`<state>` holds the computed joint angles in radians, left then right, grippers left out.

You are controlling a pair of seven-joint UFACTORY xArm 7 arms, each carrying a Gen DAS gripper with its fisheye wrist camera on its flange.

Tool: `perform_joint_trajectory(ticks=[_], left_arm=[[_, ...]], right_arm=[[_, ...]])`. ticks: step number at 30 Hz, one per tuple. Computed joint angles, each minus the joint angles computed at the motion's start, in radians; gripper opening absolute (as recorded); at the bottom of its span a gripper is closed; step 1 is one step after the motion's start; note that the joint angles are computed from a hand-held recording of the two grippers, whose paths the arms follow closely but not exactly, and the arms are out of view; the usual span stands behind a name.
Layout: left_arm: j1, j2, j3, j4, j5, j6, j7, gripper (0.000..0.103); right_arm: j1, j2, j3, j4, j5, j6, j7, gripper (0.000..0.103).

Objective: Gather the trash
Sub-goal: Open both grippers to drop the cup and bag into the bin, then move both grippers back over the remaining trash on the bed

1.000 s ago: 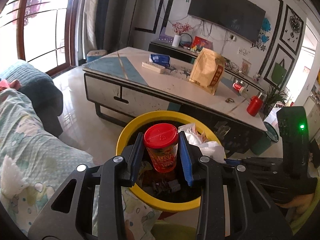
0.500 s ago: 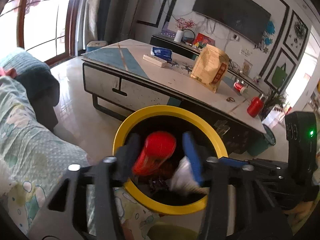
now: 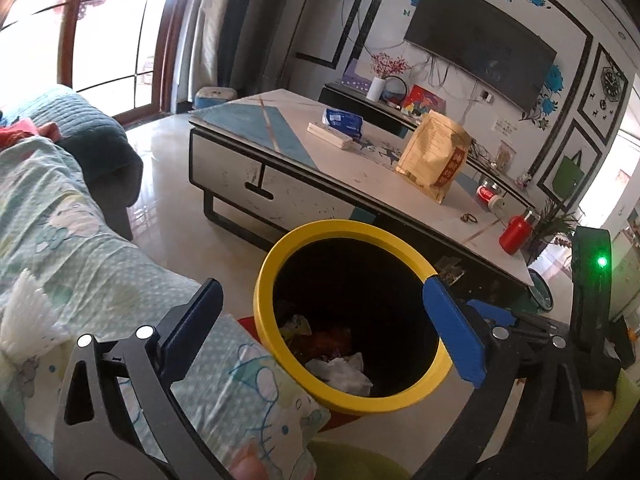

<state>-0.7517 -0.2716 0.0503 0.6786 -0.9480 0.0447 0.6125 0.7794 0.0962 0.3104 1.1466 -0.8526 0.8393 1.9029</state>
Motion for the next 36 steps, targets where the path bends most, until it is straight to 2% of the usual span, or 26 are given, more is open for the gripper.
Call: perform_joint_trajectory(ticks=[7,13,21,32,36], left_arm=[[0.056,-0.105,-0.043,-0.102,0.123,-0.055,-0.129,0.092],[0.170,-0.196,-0.126,-0.177,0.236,-0.089,-0.252,0.092],[0.265,-0.304,-0.165,-0.256,0.341,-0.087,-0.365,0.092],[0.378,-0.445,-0.183,-0.355,0.481,-0.058,-0.499,0.092],[0.406,-0.498,-0.170,-0.383,0.533,-0.043,-0.536,0.092]], right_arm=[[0.025,0.006,0.008,0.037,-0.061,0.090,0.031,0.066],[0.051,0.017,0.013,0.072,-0.120,0.154,0.038,0.068],[0.089,0.043,0.016,0.129,-0.179,0.220,0.019,0.072],[0.170,0.102,0.006,0.232,-0.295,0.286,-0.016,0.079],[0.206,0.126,-0.004,0.270,-0.337,0.302,-0.027,0.084]])
